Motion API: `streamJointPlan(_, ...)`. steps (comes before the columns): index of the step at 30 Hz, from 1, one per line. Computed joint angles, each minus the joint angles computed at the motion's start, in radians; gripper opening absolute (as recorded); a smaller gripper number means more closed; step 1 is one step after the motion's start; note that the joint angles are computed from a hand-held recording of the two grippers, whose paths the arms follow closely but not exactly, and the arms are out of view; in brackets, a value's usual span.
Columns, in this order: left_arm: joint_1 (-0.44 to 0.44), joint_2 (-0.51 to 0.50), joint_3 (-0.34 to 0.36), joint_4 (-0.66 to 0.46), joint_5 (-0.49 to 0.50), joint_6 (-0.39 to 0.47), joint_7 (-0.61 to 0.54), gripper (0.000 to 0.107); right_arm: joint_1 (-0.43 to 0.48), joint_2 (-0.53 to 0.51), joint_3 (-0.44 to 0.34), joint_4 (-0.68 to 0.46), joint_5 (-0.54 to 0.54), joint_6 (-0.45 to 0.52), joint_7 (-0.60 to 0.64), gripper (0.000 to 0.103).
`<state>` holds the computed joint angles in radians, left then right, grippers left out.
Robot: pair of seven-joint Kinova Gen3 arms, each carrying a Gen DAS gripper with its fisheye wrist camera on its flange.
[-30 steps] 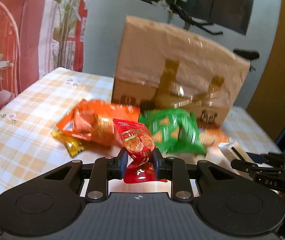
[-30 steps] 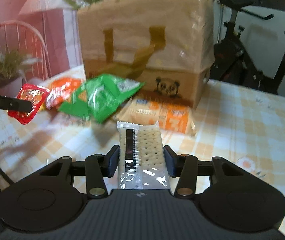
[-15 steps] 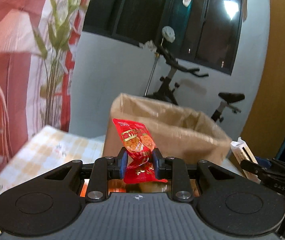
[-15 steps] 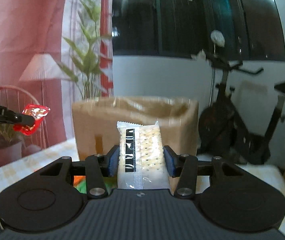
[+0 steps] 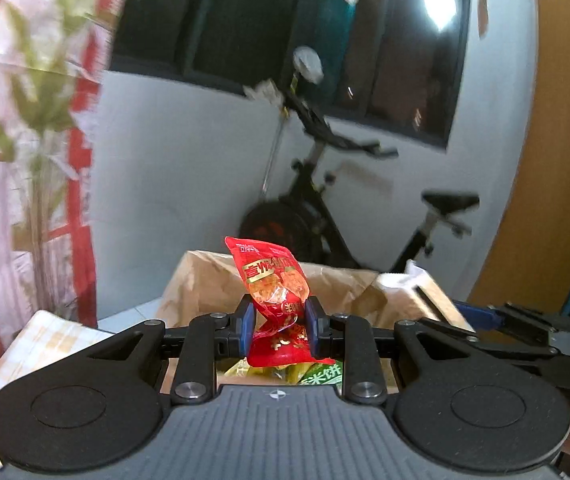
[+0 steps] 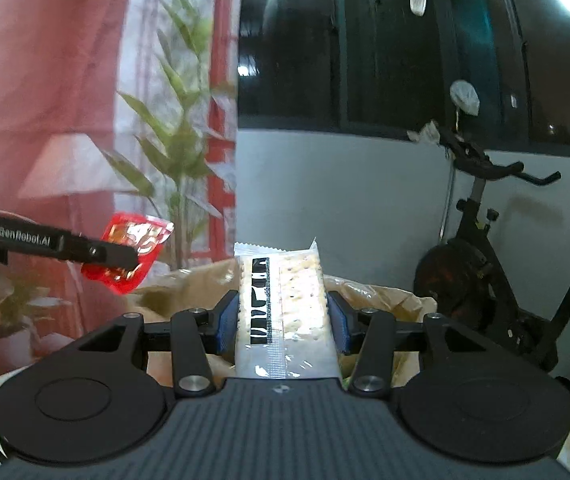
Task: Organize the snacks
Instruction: 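Open both tools to drop the snacks into the paper bag, then move both tools back to the table and lower the right tool onto the nut pack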
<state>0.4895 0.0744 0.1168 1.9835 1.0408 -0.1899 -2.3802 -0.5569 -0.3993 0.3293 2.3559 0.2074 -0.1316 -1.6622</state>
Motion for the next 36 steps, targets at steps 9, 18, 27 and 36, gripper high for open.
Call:
streamJointPlan(9, -0.032, 0.120, -0.002, -0.096, 0.275, 0.030, -0.283, 0.054, -0.004, 0.196, 0.044, -0.099, -0.093, 0.056, -0.133, 0.049)
streamJointPlan(18, -0.024, 0.037, -0.054, -0.006, 0.246, 0.074, -0.254, 0.076, -0.160, 0.079, 0.213, -0.058, -0.051, 0.090, -0.156, 0.062)
streamJointPlan(27, -0.075, -0.139, 0.026, 0.152, 0.282, -0.006, -0.269, 0.073, -0.066, -0.125, 0.102, 0.049, -0.128, 0.127, -0.092, 0.062)
streamJointPlan(36, -0.110, -0.226, 0.112, 0.340, 0.093, -0.060, 0.009, 0.072, -0.063, -0.194, -0.002, 0.135, -0.196, 0.188, -0.029, 0.063)
